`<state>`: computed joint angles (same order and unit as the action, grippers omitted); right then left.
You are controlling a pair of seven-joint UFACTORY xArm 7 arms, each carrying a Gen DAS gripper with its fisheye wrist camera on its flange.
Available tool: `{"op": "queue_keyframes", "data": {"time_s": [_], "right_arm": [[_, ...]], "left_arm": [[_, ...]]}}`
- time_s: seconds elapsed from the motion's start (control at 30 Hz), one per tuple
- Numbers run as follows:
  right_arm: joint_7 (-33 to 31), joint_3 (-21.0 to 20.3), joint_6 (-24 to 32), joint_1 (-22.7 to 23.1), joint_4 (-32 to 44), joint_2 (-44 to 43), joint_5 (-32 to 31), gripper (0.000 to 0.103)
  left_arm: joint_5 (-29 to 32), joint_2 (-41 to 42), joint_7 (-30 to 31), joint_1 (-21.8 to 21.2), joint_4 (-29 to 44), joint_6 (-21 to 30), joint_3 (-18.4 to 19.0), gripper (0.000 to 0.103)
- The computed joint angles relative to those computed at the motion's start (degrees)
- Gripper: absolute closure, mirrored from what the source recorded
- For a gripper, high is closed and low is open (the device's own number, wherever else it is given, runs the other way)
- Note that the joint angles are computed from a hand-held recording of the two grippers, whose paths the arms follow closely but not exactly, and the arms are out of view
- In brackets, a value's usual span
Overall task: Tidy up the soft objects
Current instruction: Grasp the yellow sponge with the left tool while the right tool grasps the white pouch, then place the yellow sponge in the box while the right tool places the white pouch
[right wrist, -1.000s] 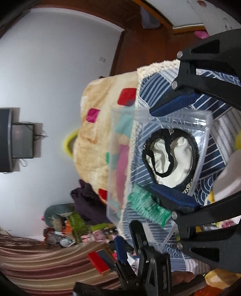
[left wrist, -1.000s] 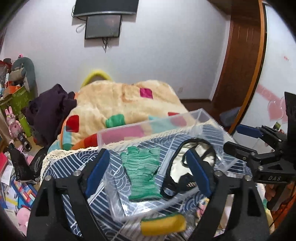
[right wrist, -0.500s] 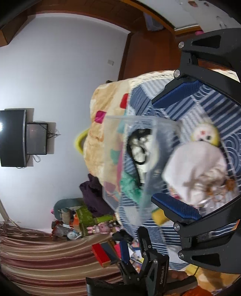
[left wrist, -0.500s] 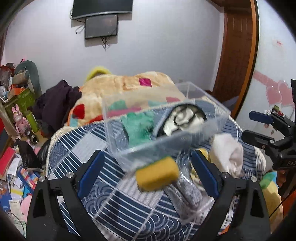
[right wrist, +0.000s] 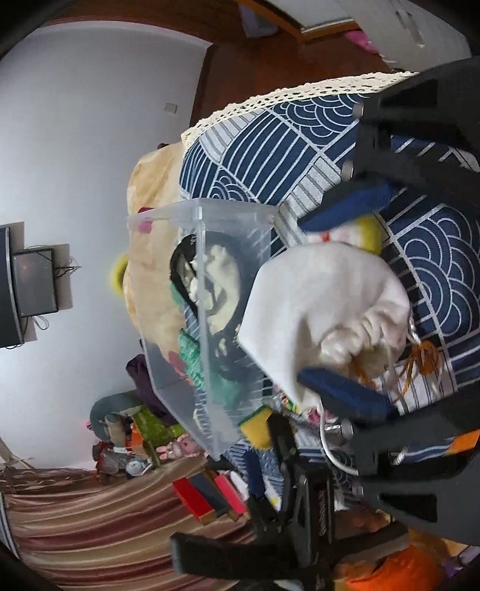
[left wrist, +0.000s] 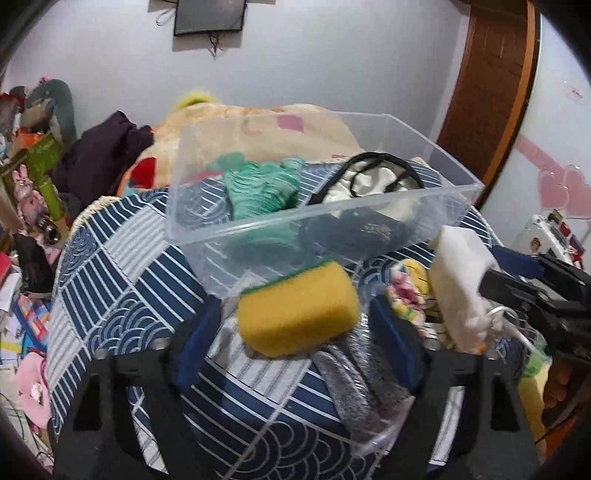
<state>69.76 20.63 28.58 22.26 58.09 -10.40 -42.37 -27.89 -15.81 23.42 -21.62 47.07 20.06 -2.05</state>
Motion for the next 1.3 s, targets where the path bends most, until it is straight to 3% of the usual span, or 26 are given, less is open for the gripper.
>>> {"op": "queue_keyframes", "data": {"time_s": [0.07, 0.27, 0.47, 0.77, 1.0, 1.17, 1.3], "right_arm": [[-1.04, -0.32, -0.75, 0.31, -0.54, -0.41, 1.16, 0.067], [0.86, 0.53, -1.58, 0.11, -1.6, -0.55, 0.26, 0.087], [4.22, 2.09, -1.12, -0.98, -2.25, -3.31, -2.59, 0.09], [8.12, 5.6, -0.6, -5.47, 0.45, -6.76, -8.71, 0.09], [11.28, 6.16, 1.0, -7.64, 8.07, -2.46, -17.0, 0.09], [10.81, 4.09, 4.04, -5.32, 15.68, 4.64, -20.86, 0.09], [7.65, 1.9, 6.14, -2.32, 20.4, 9.7, -20.09, 0.09]], "left_arm": [[-1.49, -0.35, 1.69, -0.82, -0.02, 0.51, 0.8, 0.038], [-2.81, -2.05, 3.51, -0.86, -1.05, 0.82, 1.34, 0.05], [-4.56, -7.21, 6.55, -2.7, -3.35, -0.68, 3.07, 0.05], [-5.49, -9.36, 8.15, -6.39, -0.46, -4.44, 6.02, 0.05], [-2.32, -4.15, 6.64, -4.88, 5.71, -5.44, 5.14, 0.049], [0.31, 1.31, 5.01, -1.72, 10.28, -3.92, 2.74, 0.049], [1.29, 4.81, 4.17, 0.5, 12.8, -1.78, 0.99, 0.049]]}}
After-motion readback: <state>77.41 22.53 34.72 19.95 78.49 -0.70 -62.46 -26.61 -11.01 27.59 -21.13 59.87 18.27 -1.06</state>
